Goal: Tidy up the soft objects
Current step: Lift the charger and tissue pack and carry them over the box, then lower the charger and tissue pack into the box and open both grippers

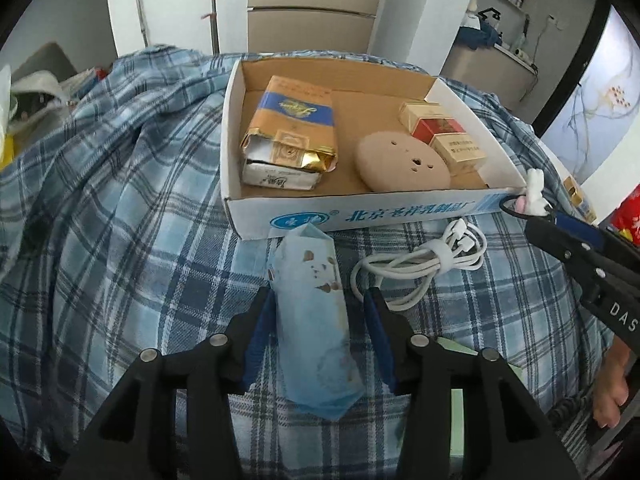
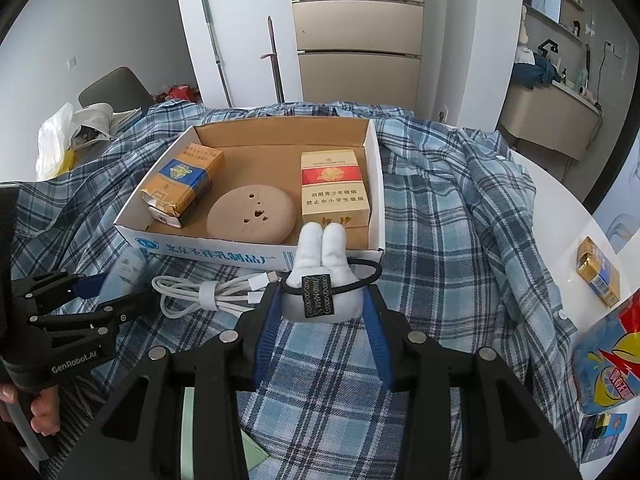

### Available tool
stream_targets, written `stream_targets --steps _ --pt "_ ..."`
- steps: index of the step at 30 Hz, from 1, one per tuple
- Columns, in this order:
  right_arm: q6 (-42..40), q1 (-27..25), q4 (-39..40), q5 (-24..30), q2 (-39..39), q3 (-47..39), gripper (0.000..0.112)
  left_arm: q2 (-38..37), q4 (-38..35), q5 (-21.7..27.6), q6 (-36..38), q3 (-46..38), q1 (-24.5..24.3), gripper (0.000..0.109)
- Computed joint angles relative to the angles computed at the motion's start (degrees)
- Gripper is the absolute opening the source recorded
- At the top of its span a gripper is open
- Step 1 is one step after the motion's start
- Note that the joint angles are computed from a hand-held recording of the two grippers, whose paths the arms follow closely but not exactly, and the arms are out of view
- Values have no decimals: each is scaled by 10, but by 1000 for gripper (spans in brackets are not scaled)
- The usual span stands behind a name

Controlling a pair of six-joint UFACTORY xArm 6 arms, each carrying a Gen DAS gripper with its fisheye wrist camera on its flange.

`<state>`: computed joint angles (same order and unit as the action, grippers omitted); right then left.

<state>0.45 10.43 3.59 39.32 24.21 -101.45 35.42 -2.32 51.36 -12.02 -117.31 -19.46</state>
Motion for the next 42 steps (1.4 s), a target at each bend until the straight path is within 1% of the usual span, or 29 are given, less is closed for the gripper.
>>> stream_targets --steps 4,5,7,8,13,14,16,17,19,20,21,23,25,26,27,28,32,33,34,35,36,37,39,40,42 --pt "0 1 -5 -5 -1 2 40 -11 -5 -17 1 16 1 47" --pt "1 1 -6 -6 -1 3 40 -17 -5 -27 1 25 1 41" --pt "1 1 -9 -8 -3 5 40 -34 -2 -56 -3 51 1 35" --pt "2 1 -10 -9 -3 6 40 -42 -7 -72 2 63 1 26" --pt "5 2 -13 -25 -12 18 40 -85 -56 -164 55 131 -3 26" --pt "3 2 -11 -34 -16 23 40 -96 -61 -192 67 149 -6 26" --pt "-2 2 -4 -59 -25 38 40 -107 -63 -230 84 167 -11 26" --pt "-2 3 -3 -75 -31 48 40 -119 -51 -263 87 187 -15 26" --pt "0 4 -6 -107 -42 65 40 -133 -19 -308 74 213 -21 26" --pt "-1 4 -4 -125 -47 75 40 -141 -21 -332 83 227 -24 26" --pt "0 5 -3 -143 -53 85 40 -147 -39 -349 98 237 -25 26" --pt "-2 5 3 -172 -61 98 40 -159 -23 -380 85 254 -26 26" --pt "-17 6 24 -198 -69 110 40 -170 30 -426 48 276 -24 26" --pt "-26 6 35 -208 -72 115 40 -174 41 -440 39 282 -24 26" --pt "-34 7 43 -217 -76 121 41 -176 71 -440 15 283 -22 26" --pt "-38 8 48 -226 -78 125 41 -179 119 -433 -20 282 -20 26" --pt "-38 10 37 -252 -84 137 41 -198 215 -467 -78 305 -20 26" --pt "-46 11 45 -256 -85 140 41 -201 260 -481 -118 308 -15 26" --pt "-58 12 56 -259 -86 140 41 -204 282 -487 -138 311 -13 26" --pt "-62 12 59 -261 -86 141 41 -206 279 -493 -138 311 -13 26" --pt "-58 12 55 -265 -87 143 41 -205 256 -497 -119 312 -13 26" --pt "-56 11 55 -268 -87 143 41 -207 257 -497 -123 312 -13 26" --pt "-56 9 56 -266 -88 140 41 -204 222 -486 -101 299 -16 26" --pt "-47 7 47 -265 -87 137 41 -203 201 -479 -84 292 -18 26" --pt "-19 3 12 -251 -84 121 41 -203 196 -469 -83 276 -20 26"
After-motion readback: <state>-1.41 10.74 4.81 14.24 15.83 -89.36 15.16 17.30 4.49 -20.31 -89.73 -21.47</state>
